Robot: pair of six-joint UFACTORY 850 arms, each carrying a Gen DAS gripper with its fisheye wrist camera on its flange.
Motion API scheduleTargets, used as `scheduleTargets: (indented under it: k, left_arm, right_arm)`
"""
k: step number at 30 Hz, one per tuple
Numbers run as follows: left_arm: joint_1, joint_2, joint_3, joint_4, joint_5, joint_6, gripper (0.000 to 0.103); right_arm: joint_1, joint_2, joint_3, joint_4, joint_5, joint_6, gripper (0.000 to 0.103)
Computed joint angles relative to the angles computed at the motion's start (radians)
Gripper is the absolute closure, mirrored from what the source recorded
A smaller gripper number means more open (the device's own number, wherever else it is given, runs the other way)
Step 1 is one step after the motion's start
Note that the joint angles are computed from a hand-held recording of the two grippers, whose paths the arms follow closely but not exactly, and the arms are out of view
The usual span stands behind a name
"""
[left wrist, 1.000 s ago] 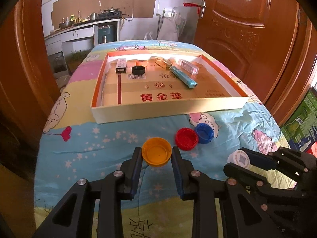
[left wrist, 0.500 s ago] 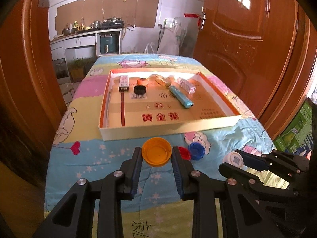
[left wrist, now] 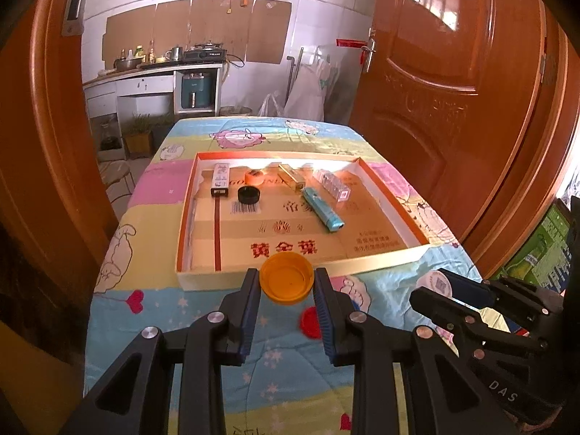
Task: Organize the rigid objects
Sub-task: 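Carry the white cap and orange cap over the cardboard tray with both tools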
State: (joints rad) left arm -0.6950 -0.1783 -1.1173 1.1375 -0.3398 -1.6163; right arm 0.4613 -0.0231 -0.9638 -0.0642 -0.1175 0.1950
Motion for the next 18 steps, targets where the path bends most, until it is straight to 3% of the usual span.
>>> scheduleTargets:
  k: [11, 18]
  left_arm:
    - [0.028, -0.055, -0.068, -0.041, 0.028, 0.054, 0.073]
    - [0.050, -0.103, -0.121, -0.142, 0.041, 0.164, 0.073]
  right_arm:
    - [-0.044, -0.034, -0.045, -0.060, -0.004, 0.077, 0.073]
    - [-0.069, -0.074, -0.086, 0.078, -0.009, -0.060, 0.073]
